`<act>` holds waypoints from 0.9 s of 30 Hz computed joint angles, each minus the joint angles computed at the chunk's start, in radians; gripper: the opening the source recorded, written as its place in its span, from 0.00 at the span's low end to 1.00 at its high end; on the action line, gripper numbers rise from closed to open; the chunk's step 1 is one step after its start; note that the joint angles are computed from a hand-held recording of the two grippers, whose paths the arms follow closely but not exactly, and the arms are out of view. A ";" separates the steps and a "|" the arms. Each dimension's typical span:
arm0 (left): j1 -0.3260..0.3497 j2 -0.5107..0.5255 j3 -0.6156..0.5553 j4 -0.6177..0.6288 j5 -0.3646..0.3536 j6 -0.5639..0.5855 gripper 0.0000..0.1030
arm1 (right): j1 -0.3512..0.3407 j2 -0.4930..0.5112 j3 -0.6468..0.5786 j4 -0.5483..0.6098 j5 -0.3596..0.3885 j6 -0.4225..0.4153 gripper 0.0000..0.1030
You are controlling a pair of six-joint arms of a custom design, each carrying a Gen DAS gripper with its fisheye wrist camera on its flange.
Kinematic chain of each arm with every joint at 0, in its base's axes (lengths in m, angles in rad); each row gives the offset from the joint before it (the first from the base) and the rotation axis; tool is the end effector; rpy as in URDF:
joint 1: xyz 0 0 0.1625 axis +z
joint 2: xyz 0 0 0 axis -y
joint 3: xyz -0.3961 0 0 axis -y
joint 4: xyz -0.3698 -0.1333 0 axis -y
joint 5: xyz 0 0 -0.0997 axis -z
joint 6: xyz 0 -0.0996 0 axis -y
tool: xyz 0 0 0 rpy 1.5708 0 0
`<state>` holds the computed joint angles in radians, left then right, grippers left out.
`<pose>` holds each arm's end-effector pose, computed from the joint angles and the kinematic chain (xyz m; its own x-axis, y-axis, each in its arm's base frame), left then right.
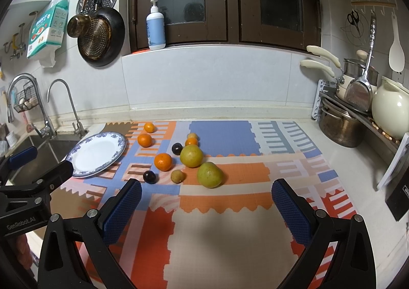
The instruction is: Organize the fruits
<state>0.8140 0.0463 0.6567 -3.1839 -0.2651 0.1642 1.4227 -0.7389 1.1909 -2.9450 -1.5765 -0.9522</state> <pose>-0.3547 -0.7098 -0.0322 -0.6352 -0.2961 -0.7133 0.5323 0.5013 -0.6821 0.0184 -0.7763 0.2870 -0.6458 -0.3986 0.6513 -0.7535 0.4703 -0.4593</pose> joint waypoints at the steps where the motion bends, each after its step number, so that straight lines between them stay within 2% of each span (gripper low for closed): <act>1: 0.000 -0.001 0.003 -0.002 -0.002 0.000 1.00 | 0.000 0.000 -0.001 0.001 0.000 0.001 0.99; 9: -0.001 0.000 -0.010 0.071 -0.001 -0.056 1.00 | -0.003 0.009 -0.010 0.018 -0.007 -0.001 0.99; 19: 0.032 0.019 -0.060 0.130 -0.050 -0.070 1.00 | 0.000 0.046 -0.059 0.047 -0.027 -0.021 0.99; 27: 0.080 0.056 -0.176 0.300 -0.131 -0.121 1.00 | 0.010 0.151 -0.223 0.122 -0.075 -0.028 0.99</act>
